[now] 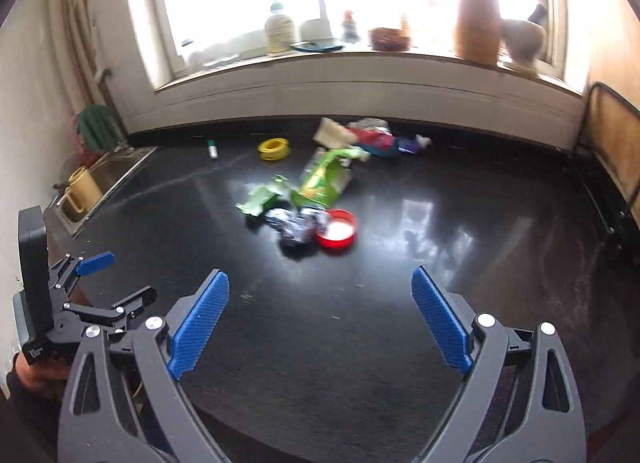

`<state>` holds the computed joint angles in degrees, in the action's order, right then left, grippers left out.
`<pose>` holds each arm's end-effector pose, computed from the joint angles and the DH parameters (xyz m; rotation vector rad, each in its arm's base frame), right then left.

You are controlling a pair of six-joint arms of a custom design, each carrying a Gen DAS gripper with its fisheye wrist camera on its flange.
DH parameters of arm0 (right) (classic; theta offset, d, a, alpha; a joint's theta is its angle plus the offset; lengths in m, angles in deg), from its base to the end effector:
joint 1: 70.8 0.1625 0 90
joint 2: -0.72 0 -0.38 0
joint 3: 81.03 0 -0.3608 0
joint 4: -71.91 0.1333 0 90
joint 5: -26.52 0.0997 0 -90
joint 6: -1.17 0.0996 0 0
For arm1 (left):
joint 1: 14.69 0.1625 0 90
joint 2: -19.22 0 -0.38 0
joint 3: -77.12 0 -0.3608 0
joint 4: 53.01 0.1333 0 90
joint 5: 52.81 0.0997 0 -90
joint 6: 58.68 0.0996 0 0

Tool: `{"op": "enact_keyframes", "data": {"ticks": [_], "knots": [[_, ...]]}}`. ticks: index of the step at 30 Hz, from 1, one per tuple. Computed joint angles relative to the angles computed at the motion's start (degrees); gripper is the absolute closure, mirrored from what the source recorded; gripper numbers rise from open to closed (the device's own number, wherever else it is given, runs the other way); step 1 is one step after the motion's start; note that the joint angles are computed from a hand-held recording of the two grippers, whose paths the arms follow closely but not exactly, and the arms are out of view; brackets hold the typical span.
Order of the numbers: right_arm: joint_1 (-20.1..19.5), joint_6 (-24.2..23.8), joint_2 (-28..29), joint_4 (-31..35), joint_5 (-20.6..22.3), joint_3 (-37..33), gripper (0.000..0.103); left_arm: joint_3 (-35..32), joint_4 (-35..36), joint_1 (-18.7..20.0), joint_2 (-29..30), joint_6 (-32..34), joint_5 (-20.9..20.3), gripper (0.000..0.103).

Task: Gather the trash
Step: 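Return both open tools to the countertop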

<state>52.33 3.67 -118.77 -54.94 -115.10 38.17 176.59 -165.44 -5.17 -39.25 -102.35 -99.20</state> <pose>0.2050 -0.2131 0.5060 0.2427 -2.2761 1.0570 -0.5017 -0.2890 0.1496 0.9170 2.2531 -0.6722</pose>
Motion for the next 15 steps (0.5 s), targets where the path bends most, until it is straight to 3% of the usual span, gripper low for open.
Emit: {"op": "enact_keyframes", "data": {"ticks": [2,5,12,15], "knots": [[-2.65,-2.24,-2.63,1.15,1.28,-0.14,0.013,-1.42,-0.53,-0.35,2.24,1.08,-0.53,0.007],[-3.16,-2.62,-3.79,2.9,1.41,-0.36,0.013,-3.0,-0.66,0.19,4.13,2.57,-1.12,0.007],[-6.52,-5.77,-2.4,1.53,4.36,0.02,0.013,-5.62,-1.02,3.54,7.01,5.3,-3.06,0.007],[-9.8,-8.4,-1.68,0.87,7.02,0.24,0.013,-7.31,-1.51,5.71,9.21,7.27,-4.07,0.007]]}}
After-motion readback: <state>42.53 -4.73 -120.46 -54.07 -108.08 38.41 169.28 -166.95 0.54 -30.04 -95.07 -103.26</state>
